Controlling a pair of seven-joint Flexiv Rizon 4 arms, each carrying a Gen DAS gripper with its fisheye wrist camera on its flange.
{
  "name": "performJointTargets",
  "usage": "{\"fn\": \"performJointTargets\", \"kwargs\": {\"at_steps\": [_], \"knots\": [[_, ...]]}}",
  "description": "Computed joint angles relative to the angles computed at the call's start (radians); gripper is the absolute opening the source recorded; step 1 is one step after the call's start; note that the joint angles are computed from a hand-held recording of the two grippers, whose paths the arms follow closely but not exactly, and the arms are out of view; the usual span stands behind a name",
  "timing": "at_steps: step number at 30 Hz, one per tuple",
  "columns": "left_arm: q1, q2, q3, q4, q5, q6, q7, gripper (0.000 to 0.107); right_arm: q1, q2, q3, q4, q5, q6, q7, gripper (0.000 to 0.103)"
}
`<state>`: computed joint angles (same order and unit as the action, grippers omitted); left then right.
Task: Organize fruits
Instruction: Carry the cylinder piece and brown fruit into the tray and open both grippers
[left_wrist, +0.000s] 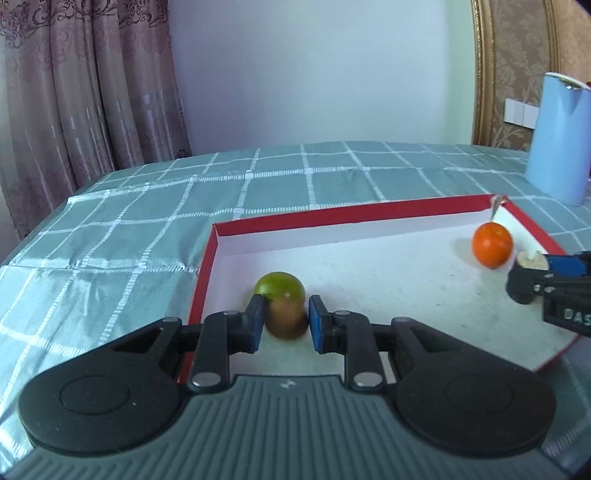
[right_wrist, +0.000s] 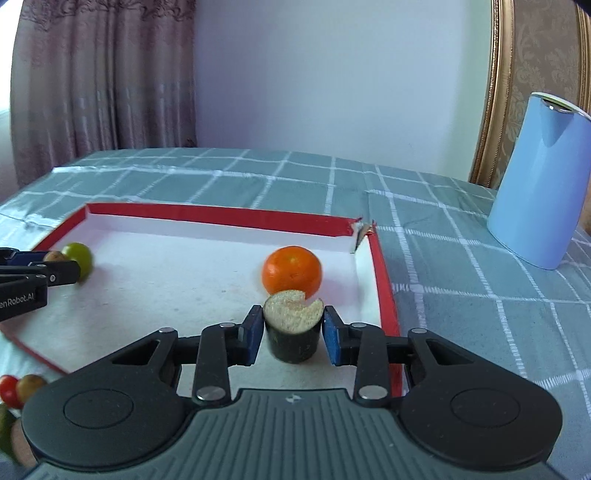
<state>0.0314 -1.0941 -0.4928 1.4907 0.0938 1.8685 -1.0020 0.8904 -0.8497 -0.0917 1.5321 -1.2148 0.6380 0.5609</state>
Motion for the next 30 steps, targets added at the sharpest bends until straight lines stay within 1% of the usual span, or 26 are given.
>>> {"fn": "performJointTargets", "kwargs": {"at_steps": [3, 5, 7, 9, 11, 13, 15, 17, 18, 19, 20, 21, 22, 23, 25, 28, 30], "knots": [[-0.024, -0.011, 0.024, -0.024, -0.008, 0.018, -0.006, 0.025, 0.001, 0.001, -0.001, 0.002, -0.003, 0.000, 0.007, 0.033], [-0.029, -0.016, 0.030, -0.037, -0.011, 0.011, -0.008, 0.031, 0.003, -0.002, -0.001, -0.002, -0.003, -0.005, 0.003, 0.033], [-0.043, -0.013, 0.050, -0.040, -0.022, 0.007, -0.013, 0.033, 0.002, -0.001, -0.001, 0.000, -0.005, -0.002, 0.010, 0.033], [-0.046, -0.014, 0.055, -0.048, -0.029, -0.008, -0.013, 0.036, -0.002, -0.003, 0.002, -0.002, 0.001, 0.003, 0.008, 0.034], [-0.046, -0.012, 0.054, -0.050, -0.040, -0.029, -0.013, 0.042, -0.013, -0.001, 0.005, 0.006, 0.003, 0.031, 0.028, 0.034], [-0.036, -0.012, 0.039, -0.047, -0.049, -0.052, -0.009, 0.049, -0.018, 0.004, 0.003, 0.017, -0.002, 0.055, 0.051, 0.034], [-0.038, -0.012, 0.041, -0.046, -0.059, -0.046, -0.008, 0.055, -0.014, 0.008, -0.003, 0.024, -0.011, 0.056, 0.066, 0.034], [-0.032, -0.013, 0.033, -0.039, -0.055, -0.038, -0.003, 0.072, -0.013, 0.010, -0.004, 0.026, -0.023, 0.062, 0.069, 0.037], [-0.020, -0.016, 0.017, -0.034, -0.044, -0.035, 0.005, 0.074, -0.013, 0.010, -0.003, 0.026, -0.026, 0.063, 0.067, 0.042], [-0.016, -0.015, 0.012, -0.026, -0.035, -0.027, 0.009, 0.077, -0.011, 0.010, -0.004, 0.024, -0.028, 0.059, 0.065, 0.050], [-0.023, -0.014, 0.022, -0.021, -0.033, -0.006, 0.008, 0.080, -0.007, 0.010, -0.005, 0.023, -0.029, 0.049, 0.066, 0.055], [-0.029, -0.012, 0.031, -0.017, -0.028, 0.013, 0.006, 0.081, -0.002, 0.009, -0.005, 0.021, -0.028, 0.035, 0.065, 0.064], [-0.028, -0.013, 0.033, -0.013, -0.019, 0.029, 0.004, 0.084, 0.005, 0.010, -0.008, 0.020, -0.032, 0.020, 0.069, 0.069], [-0.026, -0.013, 0.033, -0.008, -0.009, 0.046, 0.000, 0.087, 0.012, 0.012, -0.011, 0.023, -0.039, 0.004, 0.078, 0.069], [-0.022, -0.011, 0.037, 0.000, 0.009, 0.075, -0.014, 0.087, 0.019, 0.021, -0.012, 0.033, -0.059, -0.013, 0.105, 0.070], [0.011, -0.009, 0.008, 0.020, 0.051, 0.079, -0.032, 0.088, 0.018, 0.035, -0.003, 0.050, -0.083, -0.025, 0.149, 0.071], [0.034, -0.009, -0.014, 0.035, 0.081, 0.095, -0.043, 0.097, 0.020, 0.039, 0.003, 0.056, -0.092, -0.042, 0.163, 0.073]]}}
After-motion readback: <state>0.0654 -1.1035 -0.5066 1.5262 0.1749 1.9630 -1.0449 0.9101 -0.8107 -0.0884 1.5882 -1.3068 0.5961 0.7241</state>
